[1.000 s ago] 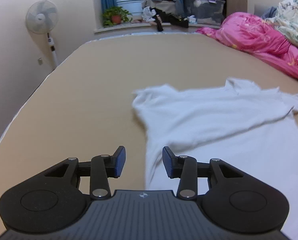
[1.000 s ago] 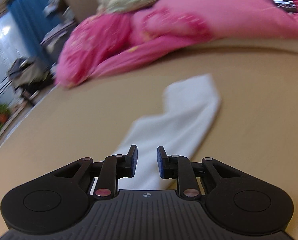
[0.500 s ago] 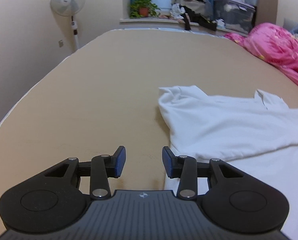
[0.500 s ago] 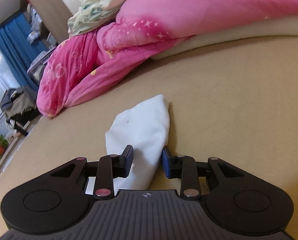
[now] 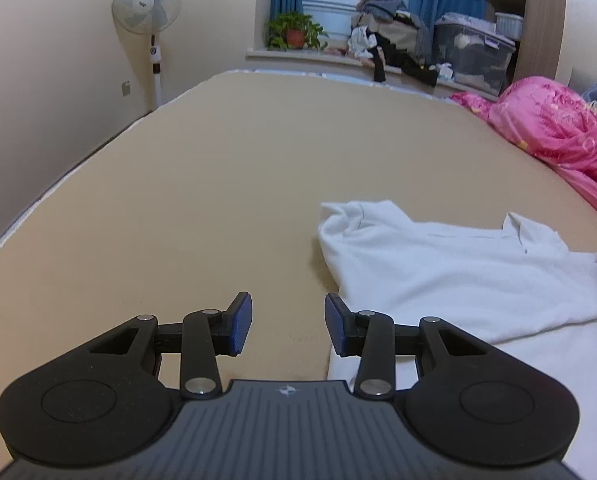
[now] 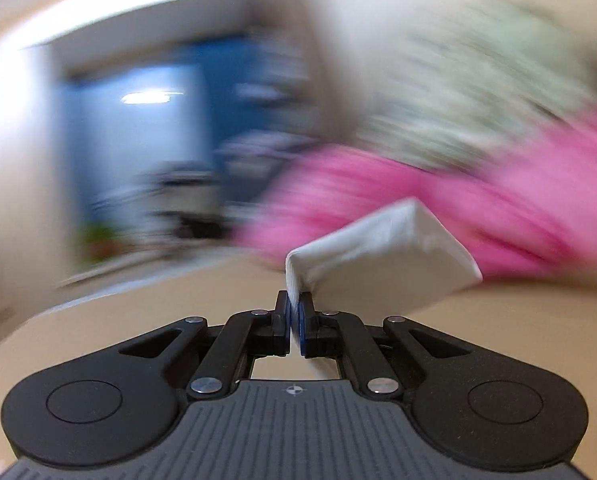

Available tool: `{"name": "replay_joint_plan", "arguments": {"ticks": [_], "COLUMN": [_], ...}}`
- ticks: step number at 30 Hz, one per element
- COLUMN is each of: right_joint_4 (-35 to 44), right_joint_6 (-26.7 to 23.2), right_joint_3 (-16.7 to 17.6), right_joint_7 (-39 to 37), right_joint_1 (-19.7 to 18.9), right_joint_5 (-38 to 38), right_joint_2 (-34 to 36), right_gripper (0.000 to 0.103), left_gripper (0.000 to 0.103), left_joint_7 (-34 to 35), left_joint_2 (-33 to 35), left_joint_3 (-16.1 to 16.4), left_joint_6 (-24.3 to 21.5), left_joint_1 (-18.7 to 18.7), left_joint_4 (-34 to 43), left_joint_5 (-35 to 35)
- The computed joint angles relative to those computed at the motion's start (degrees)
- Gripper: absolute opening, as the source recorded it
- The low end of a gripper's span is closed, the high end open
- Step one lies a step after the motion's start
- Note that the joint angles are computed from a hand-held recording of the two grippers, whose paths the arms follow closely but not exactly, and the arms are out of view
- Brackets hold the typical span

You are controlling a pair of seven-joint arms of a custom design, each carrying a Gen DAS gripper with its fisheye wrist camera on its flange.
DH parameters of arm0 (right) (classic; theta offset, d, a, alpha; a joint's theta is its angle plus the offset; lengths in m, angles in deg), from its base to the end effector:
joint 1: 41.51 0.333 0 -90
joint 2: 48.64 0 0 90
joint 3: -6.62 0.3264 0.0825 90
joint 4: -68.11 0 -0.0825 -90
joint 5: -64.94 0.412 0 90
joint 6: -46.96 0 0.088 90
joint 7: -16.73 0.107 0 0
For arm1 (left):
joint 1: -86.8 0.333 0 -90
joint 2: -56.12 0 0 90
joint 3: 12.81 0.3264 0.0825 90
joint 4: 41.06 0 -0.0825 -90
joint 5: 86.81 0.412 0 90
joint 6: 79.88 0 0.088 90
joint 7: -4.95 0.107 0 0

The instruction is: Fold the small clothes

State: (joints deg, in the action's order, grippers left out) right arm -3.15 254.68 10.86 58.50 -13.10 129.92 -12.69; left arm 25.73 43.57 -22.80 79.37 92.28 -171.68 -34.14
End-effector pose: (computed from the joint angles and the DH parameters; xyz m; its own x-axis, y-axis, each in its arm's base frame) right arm 0.6973 0.2864 0.5371 0.0963 -0.9645 -0.2458 -0.1178 0.2342 -0.9650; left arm 0.5364 -0.0821 0.5073 0.3401 -0.9400 0.0274 -0.5768 -0.2315 -0.7834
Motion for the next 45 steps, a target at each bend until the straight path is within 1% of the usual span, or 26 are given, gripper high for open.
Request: {"name": "replay_joint_plan", "arguments": {"ticks": [1,2,4,5,7,9,11,14,18,20,22,23,25,27,28,30,32,34,35,36,38,39,41,42,44,45], "right_joint_4": [-3.13,-5.07,-7.38,-8.62,-10.44,-12.7,-15.12,-17.24,-22.55,-26.25,-26.37,-25.38,-23.52,-23.03,-22.74,-22.97,-23.02,-23.57,-23.7,-23.83,-23.87,-23.3,-21.57,-20.49,-17.76,-16.08], "right_joint_6": [-1.5,-4.71,-16.75,-23.51,-34.98,-39.86,-42.27,-44.97,-41.9,-38.11,-38.79,-39.44,-40.46,-40.49,-40.48,-39.85,-39.62,-38.36,-38.12,-38.03,-38.07,-37.98,-38.28,-38.74,-40.31,-42.71], "right_joint_3": [4.13,6.25,4.95,4.7,8.0,9.28,6.43,-0.67,-12.29,-15.33,-22.02,-22.84,-21.05,-20.91,-21.41,-22.49,-25.19,-27.81,-29.84,-31.84,-33.44,-32.23,-28.31,-24.97,-17.76,-13.87], "right_joint_7": [4.27,6.57,7.34,8.78,8.96,9.08,13.47,27.74,55.04,64.7,76.28,77.71,78.68,81.74,83.7,87.23,92.25,97.18,100.29,103.26,107.0,107.07,105.69,103.45,98.19,94.53], "right_joint_1": [-0.7,0.12,4.12,4.99,2.88,1.67,2.71,5.06,10.22,11.34,15.19,15.37,12.75,11.71,11.77,12.09,13.78,14.65,15.92,17.22,17.97,16.57,12.92,10.2,4.39,1.48], "right_joint_5": [-7.22,-10.42,-9.7,-10.6,-12.28,-15.3,-22.18,-32.7,-45.11,-47.12,-55.46,-56.42,-56.34,-57.39,-58.54,-61.14,-64.95,-67.93,-69.87,-71.83,-74.2,-74.11,-73.43,-72.58,-70.55,-69.18], "right_joint_2": [-1.43,-2.4,-4.37,-5.35,-7.15,-9.34,-11.89,-14.55,-16.94,-17.51,-15.98,-14.84,-13.18,-12.55,-12.2,-12.15,-11.92,-11.63,-11.49,-11.31,-11.12,-10.67,-9.43,-8.88,-7.46,-6.65], "right_gripper": [0.006,0.007,0.032,0.033,0.033,0.033,0.033,0.036,0.037,0.037,0.039,0.039,0.039,0.039,0.039,0.039,0.039,0.039,0.039,0.039,0.039,0.039,0.039,0.039,0.039,0.039], "left_gripper": [0.045,0.045,0.045,0.045,0.045,0.045,0.045,0.045,0.045,0.044,0.044,0.044,0.044,0.044,0.037,0.003,0.002,0.002,0.002,0.002,0.003,0.004,0.028,0.043,0.045,0.044], "left_joint_7": [-0.15,-0.12,0.63,1.34,3.15,5.43,8.28,14.54,28.28,40.87,53.97,55.65,56.1,52.13,48.26,43.52,42.87,41.79,36.82,29.07,18.13,18.03,22.71,19.95,7.79,5.79], "left_joint_2": [-0.14,-0.25,-0.31,-0.34,-0.3,-0.26,0.4,2.42,7.37,11.1,15.76,18.27,23.5,27.97,30.06,32.21,30.62,25.98,22.79,19.41,13.96,11.73,9.51,8.76,7.35,7.27], "left_joint_3": [-0.01,0.06,0.59,1.06,1.84,2.35,2.81,4.24,7.64,8.76,6.22,4.64,1.86,1.97,3.69,6.09,6.45,4.86,6.33,9.8,15.11,15.91,15.68,14.65,10.27,10.23], "left_joint_6": [0.05,0.07,0.41,0.93,2.36,3.92,6.05,10.54,16.9,18.24,17.02,15.91,13.51,10.91,9.48,7.17,8.32,13.21,14.89,15.43,13.14,12.11,7.63,6.46,6.41,7.15], "left_joint_1": [0.12,0.15,-0.04,-0.26,-0.61,-0.91,-1.25,-2.69,-7.8,-11.11,-10.73,-9.56,-7.23,-7.3,-8.8,-11.08,-11.32,-9.1,-9.45,-11.29,-14.37,-14.79,-14.94,-13.56,-7.71,-7.25], "left_joint_4": [-0.02,-0.1,-0.25,-0.43,-0.75,-1.06,-0.96,-0.42,1.79,4.66,9.64,12.41,18.1,22.93,25.4,28.41,27.44,22.57,19.54,16.71,12.9,10.87,8.87,8.02,6.09,5.3], "left_joint_5": [0.35,0.31,-1.36,-3.01,-6.22,-9.22,-11.98,-18.3,-35.91,-51.03,-66.96,-69.97,-72.96,-70.23,-66.63,-60.04,-55.12,-54.54,-49.81,-41.07,-26.72,-25.56,-28.81,-25.19,-13.48,-12.88]}}
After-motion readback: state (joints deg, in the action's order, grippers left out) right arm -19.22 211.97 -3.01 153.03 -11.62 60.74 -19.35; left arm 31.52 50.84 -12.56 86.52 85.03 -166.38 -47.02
